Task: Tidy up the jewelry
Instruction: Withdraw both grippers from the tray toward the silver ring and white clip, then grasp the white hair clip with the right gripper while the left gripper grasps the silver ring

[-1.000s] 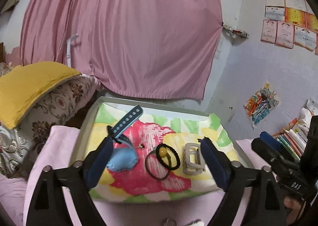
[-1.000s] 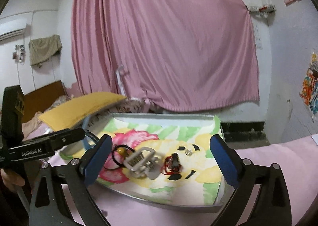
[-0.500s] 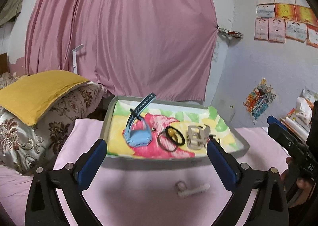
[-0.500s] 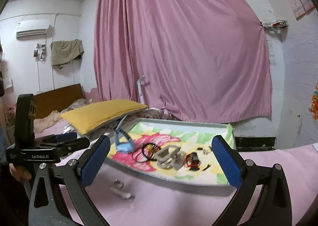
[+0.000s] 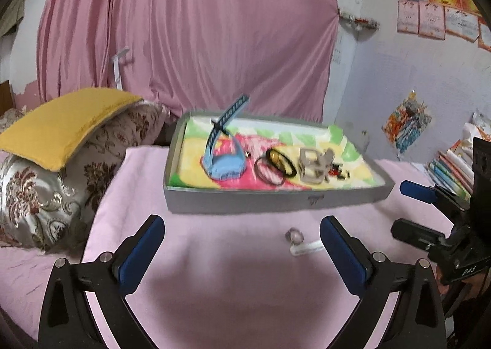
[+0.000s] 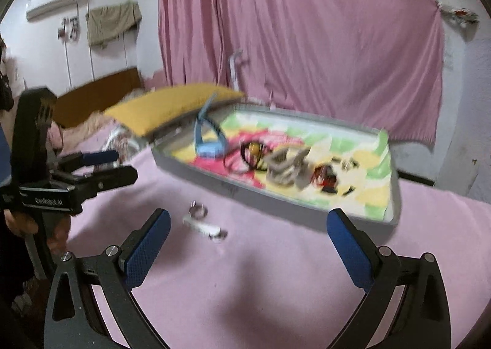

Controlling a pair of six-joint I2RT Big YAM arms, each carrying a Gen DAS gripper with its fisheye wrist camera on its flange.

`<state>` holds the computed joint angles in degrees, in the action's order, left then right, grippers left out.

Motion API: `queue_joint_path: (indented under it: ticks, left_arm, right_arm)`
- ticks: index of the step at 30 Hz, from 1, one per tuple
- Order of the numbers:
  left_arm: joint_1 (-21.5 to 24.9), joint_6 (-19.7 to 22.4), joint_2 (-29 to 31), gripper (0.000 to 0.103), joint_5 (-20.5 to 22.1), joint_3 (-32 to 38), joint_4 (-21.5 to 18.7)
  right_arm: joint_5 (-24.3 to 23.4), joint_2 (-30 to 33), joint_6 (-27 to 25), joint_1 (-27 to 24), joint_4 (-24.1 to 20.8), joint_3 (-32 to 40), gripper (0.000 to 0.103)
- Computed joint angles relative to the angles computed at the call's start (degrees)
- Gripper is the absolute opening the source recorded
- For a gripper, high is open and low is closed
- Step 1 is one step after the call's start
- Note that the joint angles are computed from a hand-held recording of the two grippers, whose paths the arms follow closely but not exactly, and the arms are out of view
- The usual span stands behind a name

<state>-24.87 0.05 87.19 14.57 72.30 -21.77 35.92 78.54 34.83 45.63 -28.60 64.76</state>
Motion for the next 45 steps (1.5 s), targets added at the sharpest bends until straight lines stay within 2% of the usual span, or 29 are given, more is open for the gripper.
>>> queue_joint_path:
  ticks: [1,2,3,4,9,11,13,20,28,30,31,34,38,45]
  left_arm:
    - [-0.02,0.33,0.47,0.101,0.26,0.48,-1.04]
    - [-0.03,0.66,0.93,0.1,0.67,1.01,-2.06]
    - [-0.05,0.92,1.4,0.097,1.16,1.48,-2.95]
    - [-0.16,1.07,1.75,0.091,1.44,1.86,-3.57]
    - [-0.32,2.44,4.6,0.068,5.3,4.94,-8.24]
    - [-0.46,2.81,5.91,0.056,6.38,6.35,-10.18]
    - [-0.58,3.12,6.98,0.049,7.29,7.63,-12.06]
    - [-1.22,4.63,9.59,0.033,9.0,11.4,-17.06]
    - [-2.02,6.39,11.27,0.026,8.26,14.04,-20.06]
    - [-2.06,6.49,11.54,0.024,8.29,14.35,-20.55]
    - [-2.11,6.47,11.68,0.022,8.26,14.51,-20.74]
    - [-2.21,6.41,11.9,0.02,8.5,14.68,-21.0]
    - [-2.57,6.74,12.06,0.018,8.66,15.0,-21.39]
    - [-3.82,7.57,12.41,0.018,7.33,15.67,-22.16]
  right_arm:
    - [-1.22,0.55,0.16,-0.35,-1.05,0.46,0.093]
    - [-2.67,1.15,0.14,-0.75,-1.97,0.99,0.08]
    - [-3.51,1.62,0.11,-0.98,-2.54,1.49,0.073]
    - [-5.87,2.15,0.15,-1.72,-3.31,1.85,0.065]
    - [-10.28,4.05,-1.05,-3.14,-5.35,3.82,0.054]
    - [-12.85,4.79,-1.97,-3.68,-6.02,4.53,0.043]
    - [-14.57,5.24,-2.55,-3.93,-6.42,5.1,0.039]
    - [-18.04,8.39,-7.54,-4.25,-8.47,8.82,0.034]
    - [-20.53,10.32,-11.17,-5.01,-9.6,11.22,0.028]
    - [-20.61,10.53,-11.84,-5.09,-9.72,11.43,0.024]
    - [-20.68,10.6,-12.22,-5.08,-9.79,11.53,0.018]
    - [-20.49,10.66,-12.82,-4.72,-10.13,11.84,0.016]
    - [-19.26,10.31,-12.78,-3.86,-10.84,11.54,0.014]
    - [-16.01,7.4,-7.99,-2.27,-12.48,8.53,0.014]
